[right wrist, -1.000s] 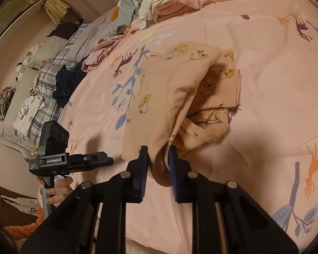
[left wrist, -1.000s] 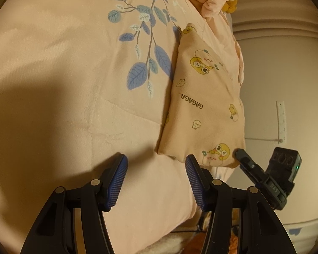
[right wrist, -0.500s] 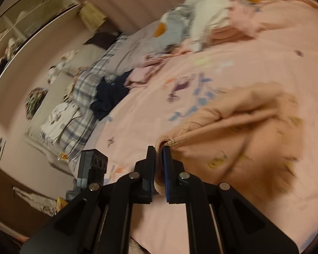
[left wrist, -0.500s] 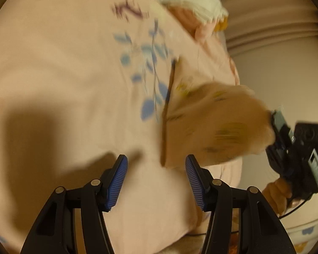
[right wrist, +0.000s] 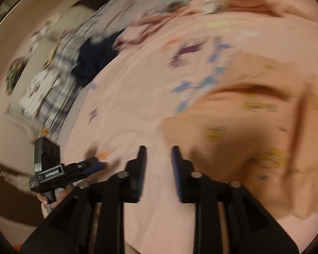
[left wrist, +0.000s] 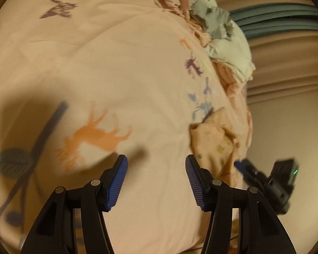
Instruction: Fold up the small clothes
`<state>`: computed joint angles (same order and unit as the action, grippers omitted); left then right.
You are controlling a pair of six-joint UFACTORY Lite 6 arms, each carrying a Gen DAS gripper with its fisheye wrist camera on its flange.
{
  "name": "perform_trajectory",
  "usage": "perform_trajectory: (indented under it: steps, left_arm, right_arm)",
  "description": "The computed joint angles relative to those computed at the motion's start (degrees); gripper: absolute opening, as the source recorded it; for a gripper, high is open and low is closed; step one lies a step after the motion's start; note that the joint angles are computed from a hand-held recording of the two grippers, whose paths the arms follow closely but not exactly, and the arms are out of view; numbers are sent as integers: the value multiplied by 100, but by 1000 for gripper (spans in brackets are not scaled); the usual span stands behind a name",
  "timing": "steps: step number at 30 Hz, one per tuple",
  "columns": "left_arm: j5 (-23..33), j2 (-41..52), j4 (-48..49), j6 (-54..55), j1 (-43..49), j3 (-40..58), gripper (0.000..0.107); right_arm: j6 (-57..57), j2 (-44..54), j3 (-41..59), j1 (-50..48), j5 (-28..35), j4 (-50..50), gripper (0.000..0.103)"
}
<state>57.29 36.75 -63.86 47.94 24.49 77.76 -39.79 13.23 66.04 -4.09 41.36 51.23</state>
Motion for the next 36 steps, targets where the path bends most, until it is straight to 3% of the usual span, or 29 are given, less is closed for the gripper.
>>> perform_trajectory:
  steps: [2,6,8,12,16,21,22,23,25,28,32,34,36]
  left_arm:
    - [121,88,-213,-17,-287,97,55]
    - [282,590,-488,-253,-1051,585,57]
    - [184,842,-683,-366,-1523,837,57]
    - [-328,1225,-527,-839,-2173,1346,57]
    - [-968,1090,-567,-914,-2511,1243,57]
    - [-1448,1145,-1246,-916,-2730,1197,57]
    - [-1703,1161,-1333,-911,-2823,1229,55]
    - [-1982,1201,-1236,-1042,-2939,1357,37]
    - [-2803,1200,-345,-1781,-3274,1588,19]
    - [-3667,912,879,-2889,-3571,1399,9]
    - [-4691,-12,2448,-3776,-3508,421,8]
    - [-4808,-287,2560,-3633,-3344,80,8]
    - [-4427,-402,1714,-2638,-3050,-111,7]
  right_arm:
    - [-46,-345,-338,-515,-96,-92,55]
    - [-29,-851,-751,-1841,-33,-430,62]
    - [-143,-880,-810,-2437,192,-425,73]
    - [-652,-986,-1444,-3581,694,-269,75]
    - [-1118,-685,-1883,-4093,1186,-4,75]
    - [-1795,-388,-2223,-4161,1264,1434,75]
    - [-1813,-352,-2227,-4105,1035,1761,68]
    - [-1840,-416,-2292,-4078,843,1966,41]
    - [-2043,-474,-2243,-3807,477,2115,11]
    - [-1990,-1013,-2488,-3437,-75,2125,10]
    - [-2067,-1821,-2726,-4390,228,1833,6]
    - [-2241,-2303,-2856,-4997,515,1518,2]
    - [-2046,-2538,-2884,-5375,293,988,2]
